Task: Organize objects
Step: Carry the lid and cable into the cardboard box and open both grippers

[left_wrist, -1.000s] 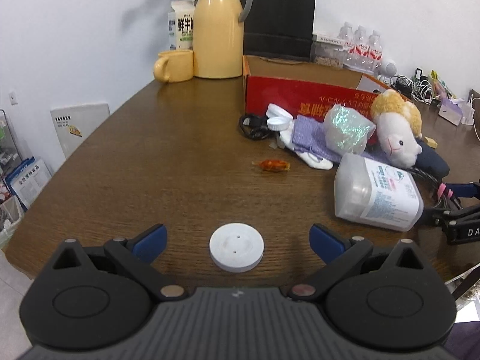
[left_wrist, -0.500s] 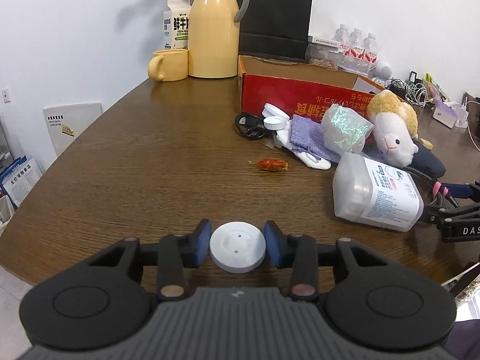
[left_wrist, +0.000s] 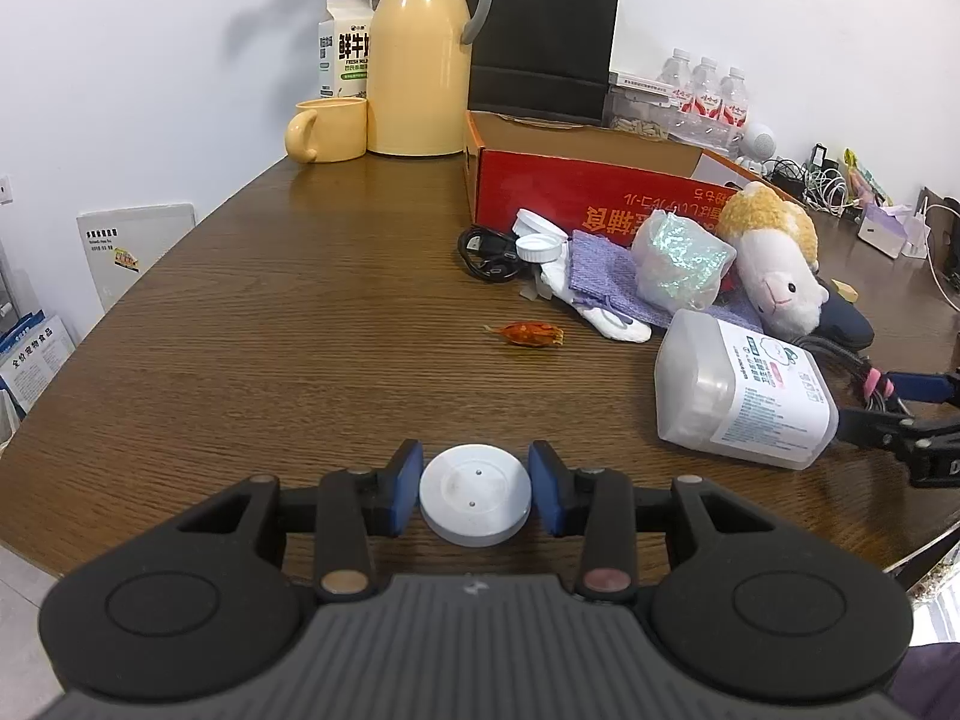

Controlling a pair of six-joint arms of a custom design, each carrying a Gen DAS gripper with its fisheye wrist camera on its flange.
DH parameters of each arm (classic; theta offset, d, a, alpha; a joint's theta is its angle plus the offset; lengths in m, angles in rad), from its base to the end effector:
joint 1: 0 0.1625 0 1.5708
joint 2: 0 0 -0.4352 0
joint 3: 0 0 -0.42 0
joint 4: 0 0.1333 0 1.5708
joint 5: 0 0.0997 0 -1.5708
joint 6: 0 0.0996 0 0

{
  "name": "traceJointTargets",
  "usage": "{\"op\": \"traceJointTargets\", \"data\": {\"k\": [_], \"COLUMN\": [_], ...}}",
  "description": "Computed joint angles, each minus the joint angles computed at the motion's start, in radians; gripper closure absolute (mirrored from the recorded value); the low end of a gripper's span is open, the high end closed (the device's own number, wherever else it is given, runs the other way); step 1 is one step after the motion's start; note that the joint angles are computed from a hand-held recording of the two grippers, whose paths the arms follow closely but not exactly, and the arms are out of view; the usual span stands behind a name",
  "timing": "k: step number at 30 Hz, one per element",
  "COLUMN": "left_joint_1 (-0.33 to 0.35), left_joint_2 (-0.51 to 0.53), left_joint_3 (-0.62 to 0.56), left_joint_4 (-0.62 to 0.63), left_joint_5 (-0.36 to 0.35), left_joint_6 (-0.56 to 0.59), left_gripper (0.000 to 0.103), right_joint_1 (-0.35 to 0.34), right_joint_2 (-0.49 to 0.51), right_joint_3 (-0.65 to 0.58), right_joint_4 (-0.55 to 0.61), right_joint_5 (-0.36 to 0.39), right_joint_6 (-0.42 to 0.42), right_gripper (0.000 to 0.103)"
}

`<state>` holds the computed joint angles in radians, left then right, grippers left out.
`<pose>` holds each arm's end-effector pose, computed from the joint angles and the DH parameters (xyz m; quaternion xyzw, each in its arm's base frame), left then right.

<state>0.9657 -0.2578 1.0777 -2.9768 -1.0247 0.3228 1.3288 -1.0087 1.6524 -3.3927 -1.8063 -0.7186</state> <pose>-0.3242 -0.7941 -0.0494 0.3429 0.8593 -0.3117 0.2165 -0.0598 -0.7016 0.3337 0.1315 -0.8178 0.4442 0.3416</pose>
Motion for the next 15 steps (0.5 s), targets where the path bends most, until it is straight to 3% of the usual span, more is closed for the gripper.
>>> {"op": "traceJointTargets", "data": {"k": [1,5,11,13,15], "left_joint_1": [0.0,0.002,0.005,0.006,0.006], "left_joint_2": [0.0,-0.001,-0.001,-0.001,0.0], "left_joint_3": [0.0,-0.001,-0.007,-0.006,-0.007], "left_joint_4": [-0.001,0.001,0.005,0.002,0.001], "left_joint_5": [0.0,-0.004,-0.013,-0.016,-0.018], "left_joint_6": [0.0,-0.004,-0.004,-0.003,-0.001], "left_gripper": [0.063,0.063,0.063,0.063,0.063], "right_joint_1": [0.001,0.018,0.037,0.034,0.033], "right_joint_2": [0.001,0.039,0.098,0.096,0.09], "right_joint_3": [-0.007,-0.061,-0.098,-0.086,-0.077], "right_joint_4": [0.008,0.041,-0.041,-0.06,-0.065], "right_joint_5": [-0.001,-0.08,-0.149,-0.133,-0.126], "right_joint_6": [0.016,0.09,0.068,0.054,0.044], "right_gripper": [0.0,0.0,0.001,0.009,0.01]}}
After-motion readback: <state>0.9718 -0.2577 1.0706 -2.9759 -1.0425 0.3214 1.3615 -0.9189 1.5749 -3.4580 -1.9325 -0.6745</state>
